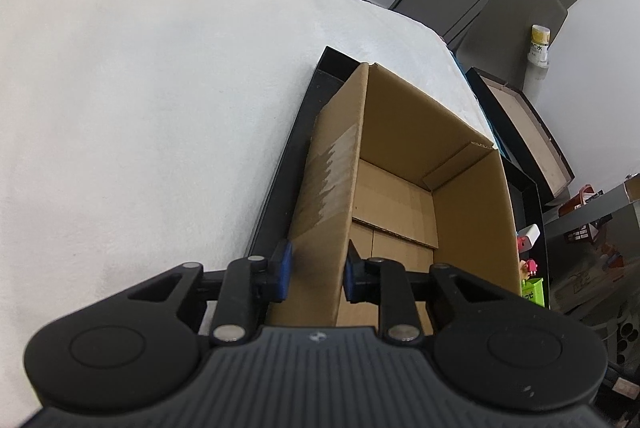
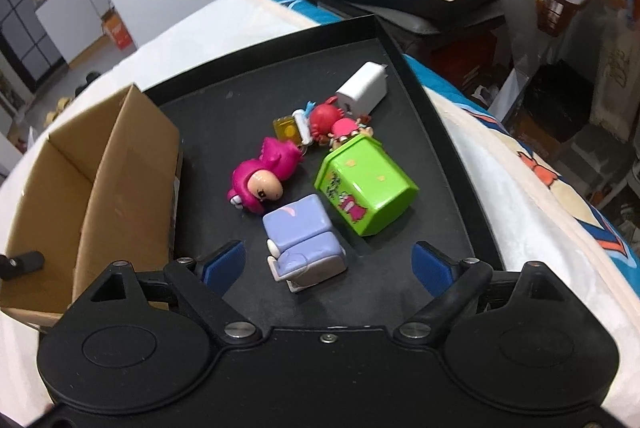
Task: Organize rigid objects
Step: 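Lower the left tool onto the box wall while the right tool approaches the lavender toy, then close the right gripper on the lavender toilet toy and lift it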
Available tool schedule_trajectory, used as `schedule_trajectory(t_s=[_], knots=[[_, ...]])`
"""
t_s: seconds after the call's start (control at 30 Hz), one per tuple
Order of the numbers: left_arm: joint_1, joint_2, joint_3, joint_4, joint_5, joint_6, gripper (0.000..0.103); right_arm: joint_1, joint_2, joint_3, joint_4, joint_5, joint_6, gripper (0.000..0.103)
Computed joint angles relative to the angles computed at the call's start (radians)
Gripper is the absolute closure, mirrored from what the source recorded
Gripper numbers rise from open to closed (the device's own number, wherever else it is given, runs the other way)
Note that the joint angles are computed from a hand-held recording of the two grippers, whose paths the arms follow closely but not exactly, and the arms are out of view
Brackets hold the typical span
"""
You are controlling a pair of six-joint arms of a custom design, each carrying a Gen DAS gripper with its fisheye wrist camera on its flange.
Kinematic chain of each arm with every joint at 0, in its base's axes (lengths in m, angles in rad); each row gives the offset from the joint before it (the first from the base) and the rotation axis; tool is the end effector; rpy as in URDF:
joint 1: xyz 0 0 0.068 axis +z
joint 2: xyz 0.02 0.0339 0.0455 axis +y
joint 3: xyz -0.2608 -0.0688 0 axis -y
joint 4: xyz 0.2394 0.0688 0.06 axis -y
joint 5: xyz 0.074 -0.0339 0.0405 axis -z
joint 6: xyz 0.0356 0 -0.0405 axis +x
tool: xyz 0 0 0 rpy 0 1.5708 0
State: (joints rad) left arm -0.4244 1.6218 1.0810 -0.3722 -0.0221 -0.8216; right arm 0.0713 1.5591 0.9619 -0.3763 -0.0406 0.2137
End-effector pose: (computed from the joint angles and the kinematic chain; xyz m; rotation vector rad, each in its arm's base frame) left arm 0.3069 -0.1378 0.2154 -0.5130 2.5003 -0.4854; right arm 0.3094 0.0235 0.1987 0.1656 2.5459 0.1628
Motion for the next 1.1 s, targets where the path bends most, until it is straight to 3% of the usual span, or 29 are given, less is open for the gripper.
schedule_trajectory(t_s=[0.37, 0.43, 0.47, 0.5, 0.7, 1.1], knots=[[0.004, -0.005, -0.001, 0.0, 0.008, 0.007, 0.079, 0.052, 0.068, 0.029, 0.001, 0.067, -0.036, 0.028], [0.003, -0.005, -0.001, 0.0, 0.007, 0.008, 0.079, 0.062, 0.079, 0.032, 0.003, 0.071, -0.043, 0.035], [0.003, -0.004, 0.0, 0.0, 0.007, 0.01, 0.079, 0.064, 0.086, 0.035, 0.001, 0.07, -0.046, 0.051], [0.005, -0.005, 0.0, -0.001, 0.008, 0.009, 0.079, 0.061, 0.096, 0.042, -0.004, 0.055, -0.052, 0.058], [0.003, -0.007, -0.003, 0.004, 0.007, 0.005, 0.079, 0.044, 0.067, 0.044, -0.057, 0.013, -0.051, 0.059], [0.012, -0.006, -0.006, 0.01, 0.023, 0.007, 0.079, 0.08, 0.011, 0.095, -0.166, 0.044, -0.046, 0.059]])
